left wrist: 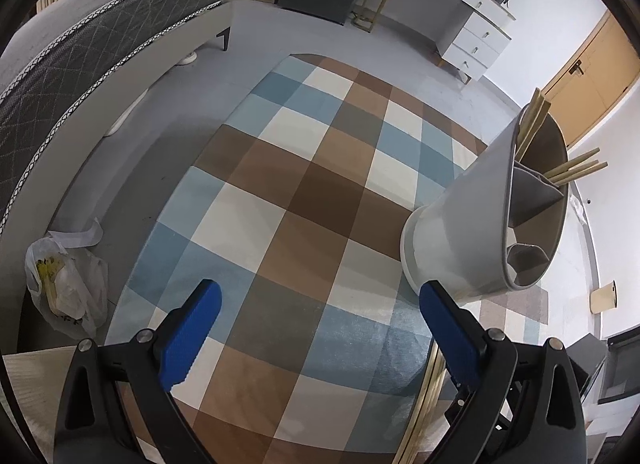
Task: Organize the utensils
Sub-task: 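Close the right gripper on one chopstick from the pile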
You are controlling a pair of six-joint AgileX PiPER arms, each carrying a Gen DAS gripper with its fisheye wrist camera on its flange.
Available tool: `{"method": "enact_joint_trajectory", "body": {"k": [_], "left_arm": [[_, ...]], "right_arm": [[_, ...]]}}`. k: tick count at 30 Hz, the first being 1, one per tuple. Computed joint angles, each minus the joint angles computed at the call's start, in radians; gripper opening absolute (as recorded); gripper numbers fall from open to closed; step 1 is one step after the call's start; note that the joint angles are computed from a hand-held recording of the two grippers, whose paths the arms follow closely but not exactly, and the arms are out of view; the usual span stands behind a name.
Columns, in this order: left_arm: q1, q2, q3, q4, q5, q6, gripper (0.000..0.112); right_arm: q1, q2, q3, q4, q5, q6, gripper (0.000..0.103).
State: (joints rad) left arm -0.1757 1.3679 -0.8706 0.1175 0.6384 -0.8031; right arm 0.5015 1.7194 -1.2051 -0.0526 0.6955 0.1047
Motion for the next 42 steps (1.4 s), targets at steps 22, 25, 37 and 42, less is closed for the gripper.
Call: {"method": "enact_joint_trajectory", "body": {"k": [22,25,37,42], "left_arm": [[0.067,-0.015,0.005,-0.088,-0.004,0.081,0.097],[0.076,-0.024,0.016,-0.071,-0.015,0.076,0.097],[-0.017,0.037,0.046,-0.212,-0.052,0.314,0.097],[-0.148,0.051,0.068,-0.159,-0.059,0.292,0.097]], "right_arm": [[0.070,0.129,-0.151,-0.159,0.003,0.042,0.029],[0.083,0.131,-0.140,-0.143,-0.033,-0.040,0.012],[-0.226,-0.020,-0.048,0.456,0.029,-0.344,0.005],[-0.365,-0.083,0.021,0.663,0.076,-0.428,0.005]]}}
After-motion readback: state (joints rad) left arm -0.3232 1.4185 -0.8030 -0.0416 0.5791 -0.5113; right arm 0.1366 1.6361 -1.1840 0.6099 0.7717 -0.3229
